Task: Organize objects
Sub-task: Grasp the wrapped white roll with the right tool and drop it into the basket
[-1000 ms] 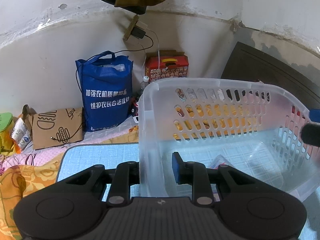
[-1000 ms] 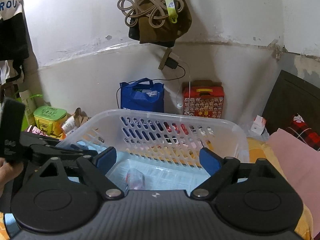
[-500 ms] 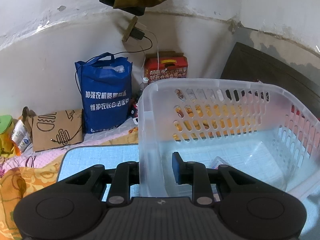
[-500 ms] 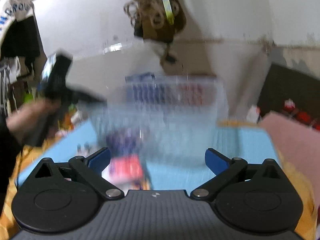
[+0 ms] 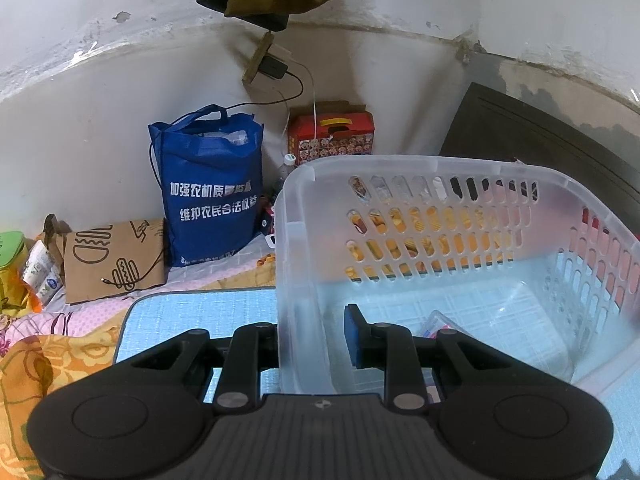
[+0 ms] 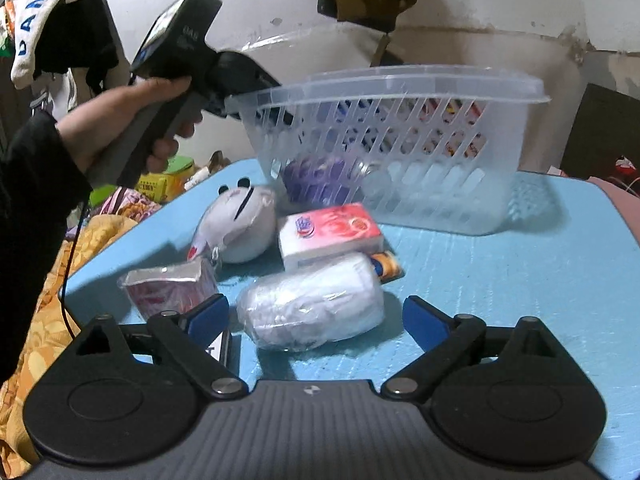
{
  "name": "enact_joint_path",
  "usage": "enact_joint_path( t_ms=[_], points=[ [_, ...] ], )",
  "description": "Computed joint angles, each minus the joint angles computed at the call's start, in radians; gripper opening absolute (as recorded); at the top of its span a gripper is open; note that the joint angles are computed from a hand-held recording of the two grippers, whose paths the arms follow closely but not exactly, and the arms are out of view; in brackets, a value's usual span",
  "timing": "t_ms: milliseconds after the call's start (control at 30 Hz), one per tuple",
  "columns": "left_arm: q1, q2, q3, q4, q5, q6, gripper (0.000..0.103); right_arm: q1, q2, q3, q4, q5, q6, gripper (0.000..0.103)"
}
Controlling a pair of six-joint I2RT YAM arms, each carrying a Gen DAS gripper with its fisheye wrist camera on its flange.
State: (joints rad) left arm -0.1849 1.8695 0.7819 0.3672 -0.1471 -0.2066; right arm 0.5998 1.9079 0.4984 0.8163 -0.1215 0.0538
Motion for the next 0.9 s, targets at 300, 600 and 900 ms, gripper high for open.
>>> enact_joint_path(
  t_ms=[300, 600, 900],
  points=[
    [0.002, 0.001, 0.004, -0.004, 0.000, 0.013, 0.029, -0.001, 0.001, -0.024, 0.052, 0.020, 0.005, 0.078],
    [-0.004, -0.005, 0.011, -0.031, -0.008, 0.023, 0.029, -0.052, -0.127, -0.062, 0.038, 0.016, -0.004, 0.078],
    [0.001, -0.008, 0.022, -0.057, 0.004, 0.030, 0.029, -0.112, -0.334, 0.012, -0.115, -0.072, -0.039, 0.078]
  ],
)
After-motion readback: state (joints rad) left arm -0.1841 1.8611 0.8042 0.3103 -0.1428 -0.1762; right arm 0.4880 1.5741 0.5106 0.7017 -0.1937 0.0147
